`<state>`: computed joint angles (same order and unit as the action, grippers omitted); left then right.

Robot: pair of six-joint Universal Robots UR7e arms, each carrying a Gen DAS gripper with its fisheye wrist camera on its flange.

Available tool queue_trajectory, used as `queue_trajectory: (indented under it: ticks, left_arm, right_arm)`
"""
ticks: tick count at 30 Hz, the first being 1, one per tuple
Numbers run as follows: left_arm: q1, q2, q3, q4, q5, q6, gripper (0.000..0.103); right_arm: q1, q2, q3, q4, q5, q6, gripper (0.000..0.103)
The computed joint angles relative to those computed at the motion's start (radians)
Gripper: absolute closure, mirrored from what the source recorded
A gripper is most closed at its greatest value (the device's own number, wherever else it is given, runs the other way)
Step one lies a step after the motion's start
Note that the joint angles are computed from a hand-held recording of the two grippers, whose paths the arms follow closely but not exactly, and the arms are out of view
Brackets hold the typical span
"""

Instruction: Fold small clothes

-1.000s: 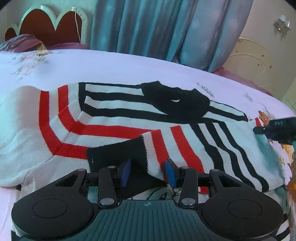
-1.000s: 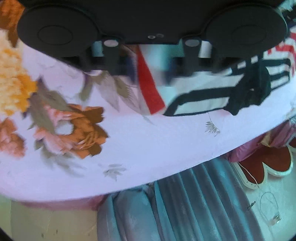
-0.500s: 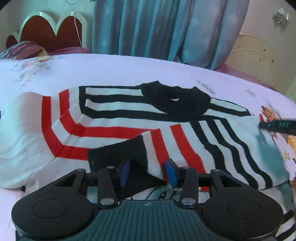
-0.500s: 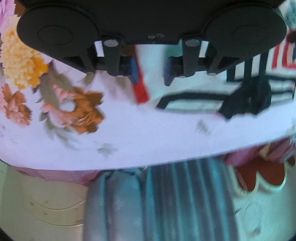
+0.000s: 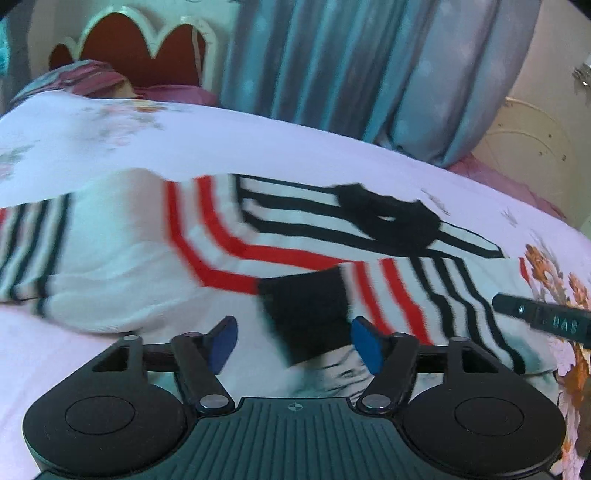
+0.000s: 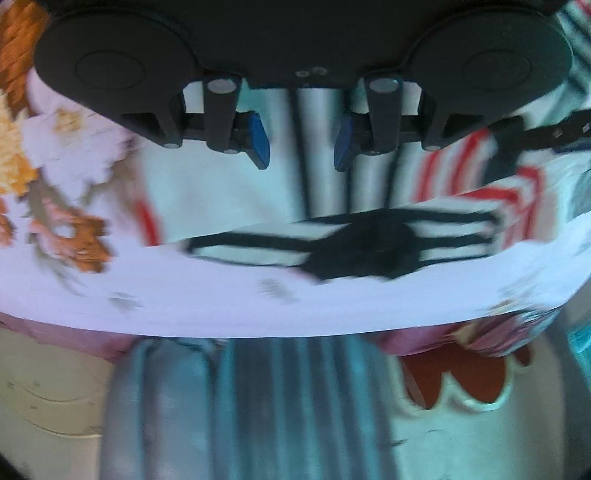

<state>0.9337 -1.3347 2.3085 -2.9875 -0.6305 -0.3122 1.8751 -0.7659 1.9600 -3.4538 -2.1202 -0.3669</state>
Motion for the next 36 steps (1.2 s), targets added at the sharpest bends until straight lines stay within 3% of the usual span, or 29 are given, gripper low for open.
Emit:
queue_trajectory:
  ticks: [5,8,14,21,25,28,31,32,33,36]
  left_arm:
    - [0.013,-0.169,0.062,0.105,0.066,-0.063,0.032]
    - [0.041,-0.269,0.091,0.147,0.1,-0.089,0.032]
    - [0.151,-0.424,0.115,0.152,0.12,-0.105,0.032]
    - [0.335,-0.413,0.066,-0.042,0.051,-0.028,0.032]
    - [0.46,-0.344,0.001,-0.162,-0.065,0.016,0.033]
    - [0.502,-0.282,-0.035,-0.282,-0.115,0.103,0.033]
    - [0.528,-0.23,-0.07,-0.351,-0.119,0.146,0.061]
    - [0.54,-0.218,-0.082,-0.363,-0.119,0.144,0.076]
    - [0.552,-0.214,-0.091,-0.368,-0.131,0.143,0.085]
    - [0.552,-0.212,-0.092,-0.39,-0.139,0.169,0.098]
  right_arm:
    - [0.078,0.045,-0.001,0.017,0.035,0.031,0.055]
    - [0.118,0.091,-0.027,0.017,0.031,0.03,0.054]
    - [0.165,0.155,-0.085,0.06,0.04,0.089,0.054]
    - [0.202,0.225,-0.152,0.094,0.025,0.119,0.054]
    - [0.212,0.262,-0.191,0.109,0.011,0.124,0.054]
    - [0.214,0.286,-0.216,0.112,-0.01,0.123,0.054]
    - [0.211,0.305,-0.241,0.111,-0.037,0.129,0.054]
    - [0.209,0.31,-0.247,0.11,-0.044,0.133,0.054]
    - [0.207,0.315,-0.254,0.109,-0.051,0.138,0.054]
    - [0.2,0.328,-0.266,0.108,-0.066,0.142,0.054]
